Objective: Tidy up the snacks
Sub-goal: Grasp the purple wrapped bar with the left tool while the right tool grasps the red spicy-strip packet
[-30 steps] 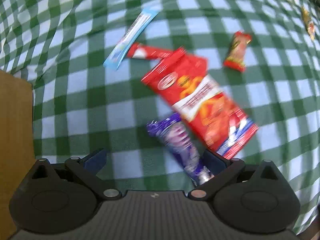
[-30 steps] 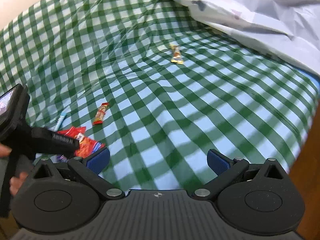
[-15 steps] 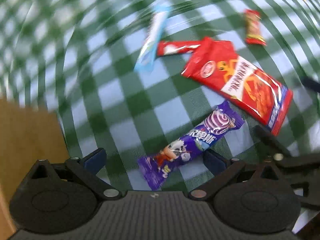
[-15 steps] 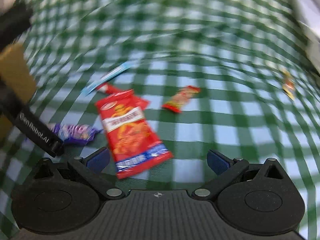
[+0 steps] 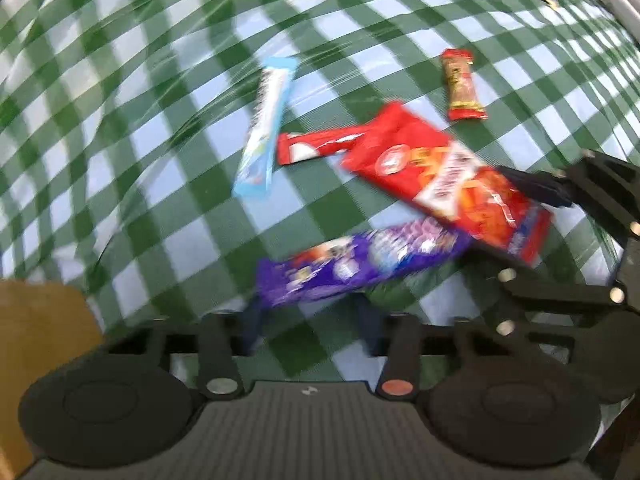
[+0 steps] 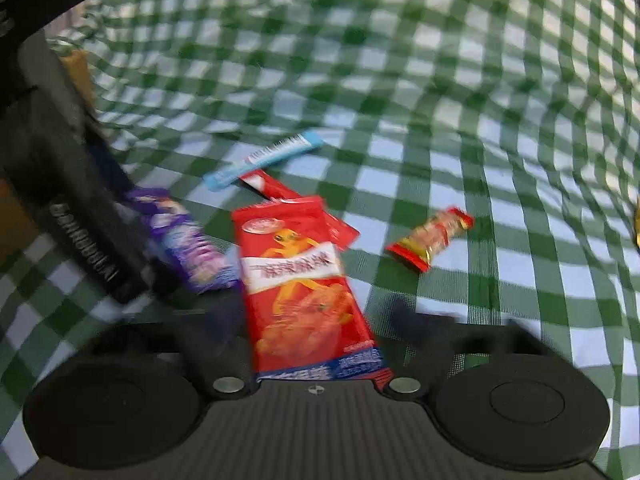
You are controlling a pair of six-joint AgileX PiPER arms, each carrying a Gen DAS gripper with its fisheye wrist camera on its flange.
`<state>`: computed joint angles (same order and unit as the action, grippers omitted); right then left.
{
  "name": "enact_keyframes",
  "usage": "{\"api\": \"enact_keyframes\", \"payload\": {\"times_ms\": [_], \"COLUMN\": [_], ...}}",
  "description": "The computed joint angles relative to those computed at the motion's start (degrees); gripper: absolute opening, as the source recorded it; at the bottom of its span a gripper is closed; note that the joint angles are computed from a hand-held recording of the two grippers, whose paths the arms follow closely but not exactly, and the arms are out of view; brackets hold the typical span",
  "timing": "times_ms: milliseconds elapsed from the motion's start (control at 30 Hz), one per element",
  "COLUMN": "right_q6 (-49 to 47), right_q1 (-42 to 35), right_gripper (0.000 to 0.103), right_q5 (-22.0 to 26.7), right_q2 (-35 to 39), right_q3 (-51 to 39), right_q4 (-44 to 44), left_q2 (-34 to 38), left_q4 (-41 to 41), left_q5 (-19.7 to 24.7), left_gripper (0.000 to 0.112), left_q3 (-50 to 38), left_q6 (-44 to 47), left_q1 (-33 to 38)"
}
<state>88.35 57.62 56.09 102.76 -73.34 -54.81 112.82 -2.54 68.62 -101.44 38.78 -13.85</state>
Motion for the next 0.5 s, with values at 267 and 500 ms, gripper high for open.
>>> {"api": "enact_keyframes", "payload": {"times_ms": [267,500], "right_q6": [4.4,9.8], "right_q1": [5.4,5.6], "right_gripper": [0.049,0.062], "right_q5": [10.0,9.9], "right_q2": [-3.2,-4.1], "right_q3": [0.9,3.2], "right_q4": [6.0,6.3], "left_q2": [-7.9,-11.0], "left_q4": [-4.3,-6.4], "left_q5": [-2.9,-11.6], "left_gripper": [0.059,0.103], "left_q3": [7.9,15.2], "left_q6": [13.4,25.6], "left_q1": [3.5,-1.4]}}
